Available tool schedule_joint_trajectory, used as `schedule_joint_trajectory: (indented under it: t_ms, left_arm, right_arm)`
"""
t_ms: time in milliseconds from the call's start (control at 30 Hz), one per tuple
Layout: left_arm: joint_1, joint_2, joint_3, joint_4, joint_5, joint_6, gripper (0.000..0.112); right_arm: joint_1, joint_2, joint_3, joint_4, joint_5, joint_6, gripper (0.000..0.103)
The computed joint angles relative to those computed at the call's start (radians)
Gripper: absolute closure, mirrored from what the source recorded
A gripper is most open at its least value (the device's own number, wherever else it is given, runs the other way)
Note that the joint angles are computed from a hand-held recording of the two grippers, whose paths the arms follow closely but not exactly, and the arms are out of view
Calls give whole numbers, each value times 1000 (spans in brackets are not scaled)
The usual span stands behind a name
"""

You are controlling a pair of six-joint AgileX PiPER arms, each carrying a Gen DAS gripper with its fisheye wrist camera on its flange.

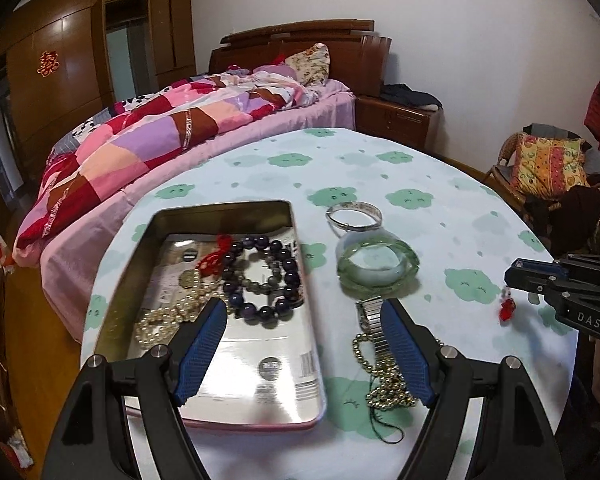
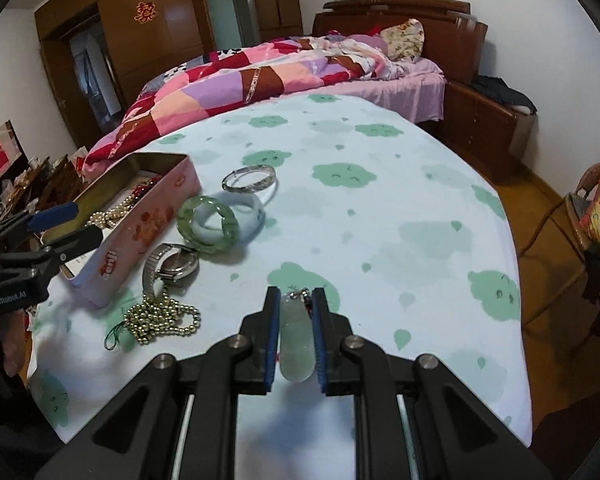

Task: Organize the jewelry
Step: 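Grasp the pale green jade pendant with the right gripper, then grasp the green jade bangle with the left gripper while the right gripper lifts the pendant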

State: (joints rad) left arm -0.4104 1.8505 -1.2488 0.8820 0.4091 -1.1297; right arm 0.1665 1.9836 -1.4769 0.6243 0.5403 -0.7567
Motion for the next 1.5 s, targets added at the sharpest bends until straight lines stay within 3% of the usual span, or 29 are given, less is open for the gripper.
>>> schedule_joint_trajectory:
  t_ms: [67, 300, 367, 533, 900, 1000, 1033, 1100, 1500]
  left_arm:
    - [0, 6, -15, -49, -9, 52, 46]
    - [-9, 91, -166, -267, -4, 302, 46]
    - [-1, 141, -243, -384, 16, 411, 46]
    - [-2, 235, -377, -504, 70, 513, 46]
    - [-36, 379, -595, -513, 219, 558, 48]
    - [-42, 446, -692, -519, 289, 581, 76]
    - [-38, 458, -708, -539, 295, 603, 93]
    - [-42, 462, -710, -532, 291, 605, 104]
    - [-71, 264, -466, -334, 170, 451, 106]
  right_arm:
    - [-5, -9, 9, 21, -2, -19, 86]
    - [-17, 1, 6, 52, 1, -43, 86]
    - [-22, 7, -1, 61, 3, -48, 86]
    - [-35, 13, -12, 84, 9, -66, 86]
    - [-40, 21, -19, 116, 13, -100, 86]
    - [-41, 22, -20, 123, 12, -107, 86]
    - [-41, 23, -22, 125, 12, -110, 86]
    - [-40, 23, -22, 128, 11, -112, 86]
    - [-34, -19, -9, 169, 8, -149, 86]
